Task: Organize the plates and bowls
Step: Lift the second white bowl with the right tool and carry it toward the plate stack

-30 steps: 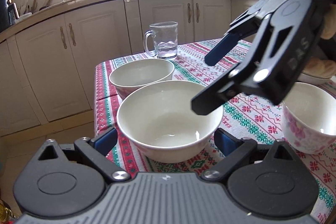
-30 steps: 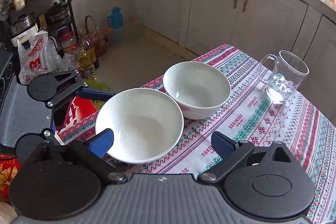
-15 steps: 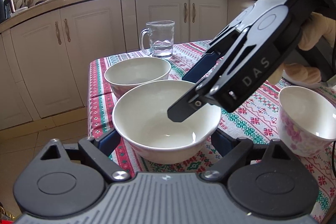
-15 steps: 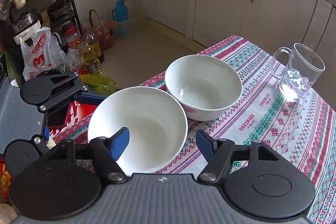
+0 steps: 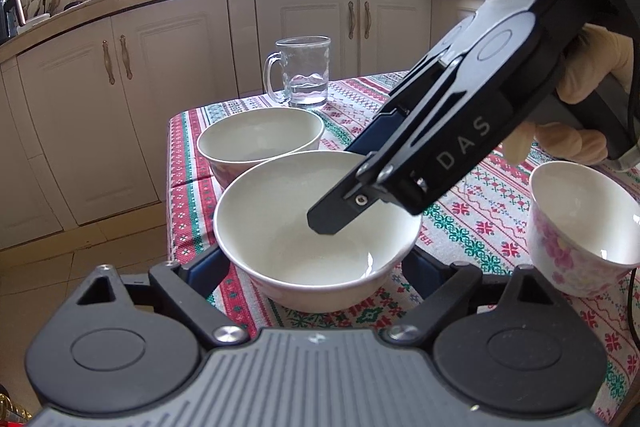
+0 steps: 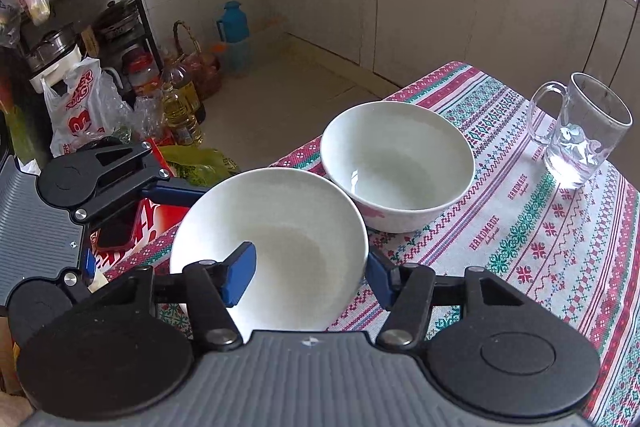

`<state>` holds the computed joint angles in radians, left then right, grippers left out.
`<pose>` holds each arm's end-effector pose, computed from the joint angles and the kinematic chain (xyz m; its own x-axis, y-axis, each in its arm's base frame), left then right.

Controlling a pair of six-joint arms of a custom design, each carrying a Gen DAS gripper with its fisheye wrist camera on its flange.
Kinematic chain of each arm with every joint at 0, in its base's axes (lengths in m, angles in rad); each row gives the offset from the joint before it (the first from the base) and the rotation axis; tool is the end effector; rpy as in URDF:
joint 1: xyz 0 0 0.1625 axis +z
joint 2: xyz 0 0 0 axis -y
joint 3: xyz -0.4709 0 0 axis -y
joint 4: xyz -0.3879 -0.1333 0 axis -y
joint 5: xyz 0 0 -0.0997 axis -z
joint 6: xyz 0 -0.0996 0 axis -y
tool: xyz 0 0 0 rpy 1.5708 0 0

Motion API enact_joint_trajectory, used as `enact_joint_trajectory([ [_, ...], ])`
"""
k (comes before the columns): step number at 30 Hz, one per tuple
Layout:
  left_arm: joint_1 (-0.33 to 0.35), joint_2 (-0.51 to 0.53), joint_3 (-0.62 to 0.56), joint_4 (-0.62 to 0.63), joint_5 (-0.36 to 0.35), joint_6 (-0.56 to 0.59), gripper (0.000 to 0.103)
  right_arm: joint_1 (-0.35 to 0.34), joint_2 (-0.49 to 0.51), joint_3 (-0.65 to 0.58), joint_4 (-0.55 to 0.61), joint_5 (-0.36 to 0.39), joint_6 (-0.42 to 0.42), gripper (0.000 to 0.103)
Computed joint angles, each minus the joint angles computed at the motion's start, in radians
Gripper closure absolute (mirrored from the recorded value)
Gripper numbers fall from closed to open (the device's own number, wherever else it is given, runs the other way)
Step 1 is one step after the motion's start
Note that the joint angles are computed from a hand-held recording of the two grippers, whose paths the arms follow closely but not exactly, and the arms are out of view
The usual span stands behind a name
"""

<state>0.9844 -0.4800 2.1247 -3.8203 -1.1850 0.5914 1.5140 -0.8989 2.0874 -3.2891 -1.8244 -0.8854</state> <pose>-0.1475 -0.5306 -0.0261 -0.4852 0.6597 -0.5740 0.8742 0.3823 -0.2995 0.0756 -0.5778 0.1383 -0.6451 -0.5520 0.5283 -0.7116 0.6859 -0.1523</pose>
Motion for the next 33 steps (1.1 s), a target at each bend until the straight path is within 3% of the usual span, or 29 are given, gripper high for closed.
enact_joint_trajectory([
  [4, -0.013, -0.008, 0.013, 0.009, 0.009, -0.011, 0.011, 0.003, -0.008, 0.008, -0.005, -0.01, 0.011, 0.046],
  [33, -0.218, -0.077, 0.177, 0.019, 0.025, -0.103, 0.011, -0.021, -0.289, 0.296, -0.091, 0.066, -0.049, 0.045],
])
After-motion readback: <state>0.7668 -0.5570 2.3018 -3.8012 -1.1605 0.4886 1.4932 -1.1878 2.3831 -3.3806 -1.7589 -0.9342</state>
